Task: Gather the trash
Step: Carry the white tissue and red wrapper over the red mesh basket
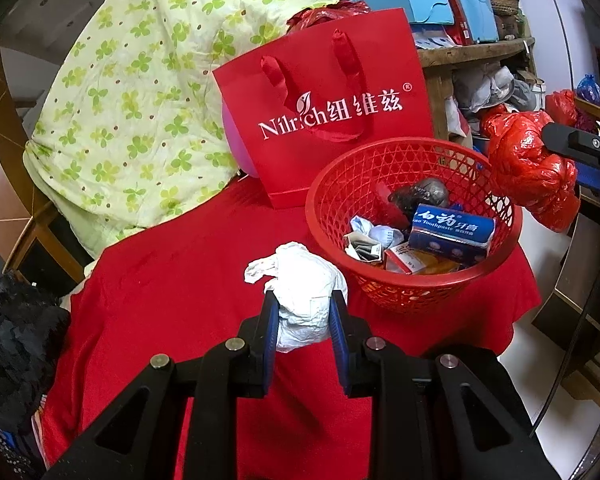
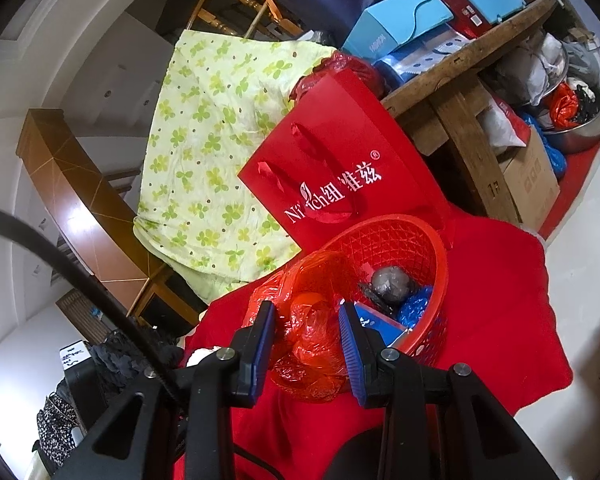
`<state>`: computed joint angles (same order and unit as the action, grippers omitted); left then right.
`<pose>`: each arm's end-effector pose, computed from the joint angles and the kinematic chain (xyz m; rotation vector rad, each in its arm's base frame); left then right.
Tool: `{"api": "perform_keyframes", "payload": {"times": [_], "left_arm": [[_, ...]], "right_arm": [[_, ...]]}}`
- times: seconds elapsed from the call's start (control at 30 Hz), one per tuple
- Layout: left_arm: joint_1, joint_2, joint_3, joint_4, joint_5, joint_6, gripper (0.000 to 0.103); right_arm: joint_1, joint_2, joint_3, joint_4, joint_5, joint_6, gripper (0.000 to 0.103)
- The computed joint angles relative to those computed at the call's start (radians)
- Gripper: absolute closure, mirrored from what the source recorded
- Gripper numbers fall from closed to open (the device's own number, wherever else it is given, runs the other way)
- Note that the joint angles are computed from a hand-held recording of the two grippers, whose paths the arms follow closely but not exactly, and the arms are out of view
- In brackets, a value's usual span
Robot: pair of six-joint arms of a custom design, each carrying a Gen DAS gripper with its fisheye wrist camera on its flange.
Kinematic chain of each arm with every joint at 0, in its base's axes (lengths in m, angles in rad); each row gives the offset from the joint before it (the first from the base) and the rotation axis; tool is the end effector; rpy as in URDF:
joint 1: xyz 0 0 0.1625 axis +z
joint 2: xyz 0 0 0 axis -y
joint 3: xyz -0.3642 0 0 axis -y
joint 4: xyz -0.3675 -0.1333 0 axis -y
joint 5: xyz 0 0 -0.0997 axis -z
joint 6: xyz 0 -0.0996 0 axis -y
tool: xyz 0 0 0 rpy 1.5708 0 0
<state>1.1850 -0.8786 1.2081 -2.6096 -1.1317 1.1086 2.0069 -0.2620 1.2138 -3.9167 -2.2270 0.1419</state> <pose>-0.1061 -0.7281 0.3205 1.4957 1.9084 -0.6464 0.3446 -0.5678 0.0418 -0.2967 -2.2602 1.9721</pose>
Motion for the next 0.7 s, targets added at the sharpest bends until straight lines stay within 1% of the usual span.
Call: {"api": "perform_keyframes", "payload": {"times": [0.47,0.7], "left_arm": [[0.026,0.055,-0.088,0.065,0.020,-0.042,0.076],[0.035,0.077,-0.122,0.087,0.026,-0.057,0.076]], "right_arm": [[-0.015,0.033,-0.068,0.102,0.012,0.022,0.068],[-0.017,0.039,-0.080,0.115,0.010,0.021,0.068]]}}
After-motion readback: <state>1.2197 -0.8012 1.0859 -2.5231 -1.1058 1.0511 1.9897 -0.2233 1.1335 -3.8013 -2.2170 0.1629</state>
